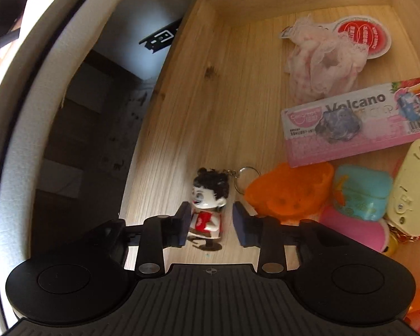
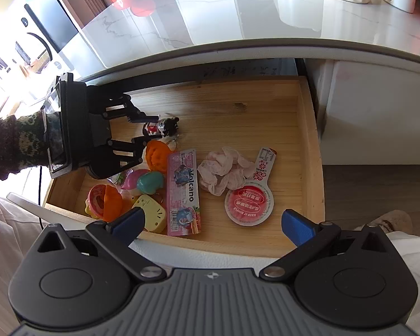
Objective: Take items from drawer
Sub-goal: 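Lower the left tool into the drawer and grasp the black-haired doll keychain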
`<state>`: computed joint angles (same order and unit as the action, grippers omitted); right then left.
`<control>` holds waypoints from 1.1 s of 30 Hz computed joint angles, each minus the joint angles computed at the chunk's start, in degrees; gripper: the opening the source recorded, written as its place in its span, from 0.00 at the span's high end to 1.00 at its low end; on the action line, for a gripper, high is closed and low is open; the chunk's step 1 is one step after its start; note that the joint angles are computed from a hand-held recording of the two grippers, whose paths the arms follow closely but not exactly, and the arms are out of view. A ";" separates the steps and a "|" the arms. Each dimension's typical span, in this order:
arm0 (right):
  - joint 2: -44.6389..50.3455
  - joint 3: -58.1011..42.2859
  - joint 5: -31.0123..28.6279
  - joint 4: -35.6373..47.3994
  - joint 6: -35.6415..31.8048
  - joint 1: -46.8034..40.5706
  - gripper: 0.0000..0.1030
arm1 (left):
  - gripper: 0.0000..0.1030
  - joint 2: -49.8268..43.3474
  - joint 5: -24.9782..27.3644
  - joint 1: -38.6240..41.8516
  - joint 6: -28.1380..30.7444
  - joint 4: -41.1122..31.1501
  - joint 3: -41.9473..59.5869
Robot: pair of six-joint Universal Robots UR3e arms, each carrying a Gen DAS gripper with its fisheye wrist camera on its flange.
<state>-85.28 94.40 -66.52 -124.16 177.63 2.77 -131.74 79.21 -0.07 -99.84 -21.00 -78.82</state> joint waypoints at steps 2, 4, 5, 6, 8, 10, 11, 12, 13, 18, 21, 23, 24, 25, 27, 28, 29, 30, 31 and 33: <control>-0.07 -0.03 0.09 0.08 0.06 0.00 0.00 | 0.67 -0.08 0.11 -0.03 -0.87 -0.04 0.36; -0.02 -0.13 0.10 0.10 0.22 0.14 0.00 | 0.68 0.02 0.88 -0.26 -1.79 -0.82 0.99; 0.06 -0.25 0.12 0.18 0.23 0.15 0.00 | 0.68 0.04 1.41 -0.44 -2.46 -1.29 1.41; 0.14 -0.34 0.11 0.26 0.23 0.15 0.00 | 0.68 0.03 1.98 -0.65 -3.27 -1.81 1.90; 0.43 -0.60 -0.01 0.32 0.34 0.24 0.00 | 0.68 0.00 3.21 -1.11 -4.98 -2.88 2.93; 0.46 -0.80 -0.17 0.56 0.33 0.19 0.00 | 0.72 -0.40 6.05 -2.12 -7.17 -2.40 3.71; 0.46 -0.92 -0.25 0.67 0.41 0.24 0.00 | 0.73 -0.62 7.47 -2.58 -8.26 -1.45 3.74; 0.38 -0.90 -0.24 0.74 0.42 0.21 0.00 | 0.73 -0.51 7.86 -2.66 -9.41 -1.83 3.98; 0.38 -0.80 -0.18 0.60 0.34 0.13 0.00 | 0.73 -0.12 7.68 -2.49 -10.54 -2.91 4.27; 0.20 -0.11 -0.06 -0.32 0.25 0.01 0.00 | 0.74 4.65 4.69 -0.57 -12.51 -14.06 5.50; 0.48 -0.69 -0.23 0.37 0.33 0.06 0.00 | 0.74 8.91 1.91 1.13 -11.12 -17.52 4.00; 1.48 -2.49 -1.01 2.08 0.80 0.55 0.00 | 0.75 11.85 -0.20 2.53 -11.26 -22.19 4.72; 2.49 -4.22 -1.53 3.67 1.08 0.92 0.00 | 0.75 13.40 -1.48 3.39 -11.78 -25.30 5.58; 3.75 -6.46 -1.74 5.97 1.10 1.13 0.00 | 0.77 15.64 -3.08 4.78 -12.19 -27.91 5.17; 7.55 -12.77 -0.33 13.22 -0.21 0.53 0.00 | 0.90 19.30 -5.84 6.06 -15.25 -34.26 6.43; 11.32 -18.65 1.69 20.26 -1.77 -0.41 0.00 | 0.90 22.13 -7.93 7.43 -16.74 -36.93 5.63; 14.83 -24.03 2.68 25.99 -2.73 -0.81 0.00 | 0.90 25.20 -10.48 9.30 -17.61 -39.49 4.38; 16.97 -27.30 2.26 28.33 -2.50 -0.58 0.00 | 0.90 27.66 -12.61 10.41 -19.30 -42.79 4.90; 17.86 -28.52 0.54 27.05 -2.06 0.32 0.00 | 0.90 29.27 -14.39 12.07 -19.82 -44.58 4.67; 21.20 -33.93 -4.06 25.87 -4.05 3.40 0.03 | 0.90 31.07 -18.09 15.78 -21.45 -47.33 4.61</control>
